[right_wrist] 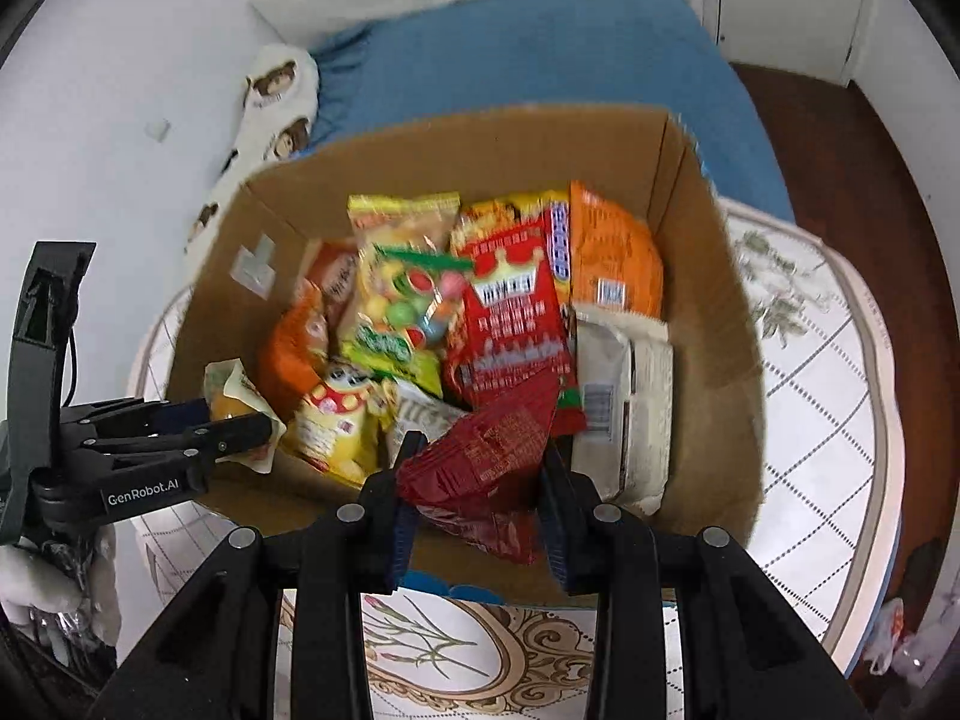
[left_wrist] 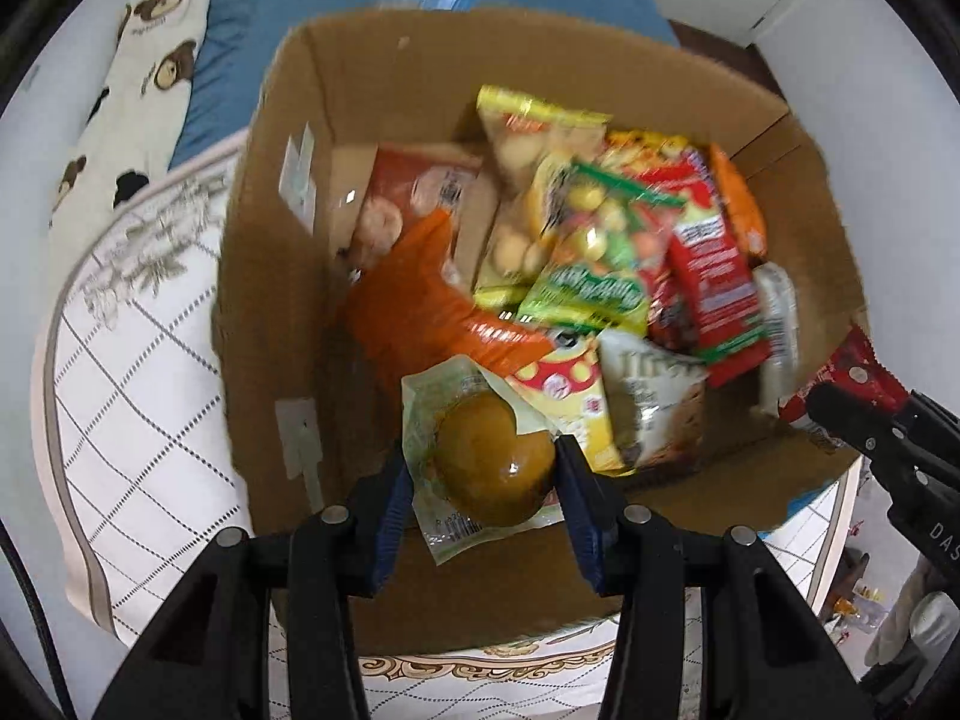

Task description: Organize snacks

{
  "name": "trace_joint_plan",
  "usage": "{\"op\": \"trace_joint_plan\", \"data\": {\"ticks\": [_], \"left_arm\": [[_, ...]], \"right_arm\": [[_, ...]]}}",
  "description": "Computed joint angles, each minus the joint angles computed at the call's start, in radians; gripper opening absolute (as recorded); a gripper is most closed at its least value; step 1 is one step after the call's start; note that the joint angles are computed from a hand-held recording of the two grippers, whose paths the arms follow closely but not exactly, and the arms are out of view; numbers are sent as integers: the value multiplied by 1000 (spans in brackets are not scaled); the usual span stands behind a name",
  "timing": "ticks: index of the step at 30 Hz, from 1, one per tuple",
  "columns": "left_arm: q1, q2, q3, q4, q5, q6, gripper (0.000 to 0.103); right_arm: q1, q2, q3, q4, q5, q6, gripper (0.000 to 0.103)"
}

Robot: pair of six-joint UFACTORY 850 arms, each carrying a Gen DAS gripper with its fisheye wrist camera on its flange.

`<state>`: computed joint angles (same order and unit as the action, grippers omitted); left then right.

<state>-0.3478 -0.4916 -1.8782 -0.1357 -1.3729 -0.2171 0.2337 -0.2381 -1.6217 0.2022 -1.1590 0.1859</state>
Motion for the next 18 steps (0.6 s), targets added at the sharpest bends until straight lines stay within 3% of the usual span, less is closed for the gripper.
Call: {"op": "trace_joint_plan", "data": {"ticks": [6, 8, 10, 13, 15, 18], "left_arm": [[-5, 21, 51, 15, 22, -2, 45], [-1, 21, 54, -6, 24, -7, 46], [3, 22, 51, -8, 29, -25, 56], [3, 27, 45, 8, 38, -35, 73], [-4, 31, 44, 40, 43, -44, 91], [-15, 37, 39, 75, 55, -60, 94]], "right_arm": [[-6, -23, 10, 10, -50, 15, 41], [-12, -28, 11, 16, -53, 29, 66], [-16, -28, 8, 12, -53, 47, 86], [-10, -29, -6, -26, -58, 65, 91], [-4, -31, -16, -56, -63, 81, 97], [12, -25, -26, -135, -56, 118, 98]]}}
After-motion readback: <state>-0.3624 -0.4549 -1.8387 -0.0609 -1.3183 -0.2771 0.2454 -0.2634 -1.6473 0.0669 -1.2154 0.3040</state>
